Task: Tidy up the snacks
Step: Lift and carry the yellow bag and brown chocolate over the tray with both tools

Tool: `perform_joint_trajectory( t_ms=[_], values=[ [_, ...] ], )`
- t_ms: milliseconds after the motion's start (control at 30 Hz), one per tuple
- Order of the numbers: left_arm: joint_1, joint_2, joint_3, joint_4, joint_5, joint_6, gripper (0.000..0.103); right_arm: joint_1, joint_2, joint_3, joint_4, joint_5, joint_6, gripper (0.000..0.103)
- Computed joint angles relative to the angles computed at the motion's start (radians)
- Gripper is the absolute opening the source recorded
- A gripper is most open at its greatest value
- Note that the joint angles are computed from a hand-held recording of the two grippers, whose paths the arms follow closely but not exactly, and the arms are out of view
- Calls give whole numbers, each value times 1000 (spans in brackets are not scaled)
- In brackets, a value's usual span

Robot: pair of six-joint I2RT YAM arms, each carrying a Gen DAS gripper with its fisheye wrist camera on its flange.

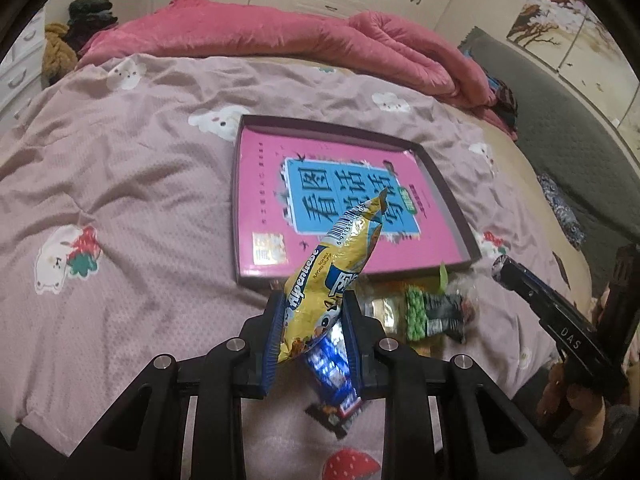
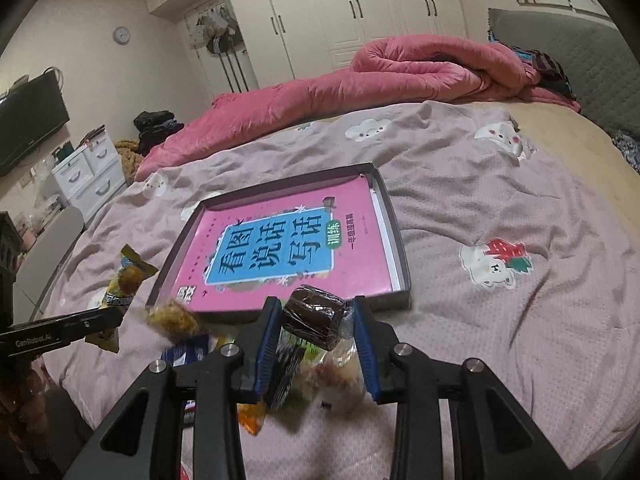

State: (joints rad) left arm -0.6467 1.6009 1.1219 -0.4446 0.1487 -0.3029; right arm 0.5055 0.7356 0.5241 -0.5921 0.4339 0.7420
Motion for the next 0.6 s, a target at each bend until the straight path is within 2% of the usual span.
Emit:
perform_joint_trajectory(
  t_ms=[333,600],
  values=[
    [-13,117,113,16,-19,-52,29,-198,90,-4,155,-144,-104,36],
    [-14,226,239,5,-35,-54,29,-260,177,-4,239,-189,-151,36]
  ],
)
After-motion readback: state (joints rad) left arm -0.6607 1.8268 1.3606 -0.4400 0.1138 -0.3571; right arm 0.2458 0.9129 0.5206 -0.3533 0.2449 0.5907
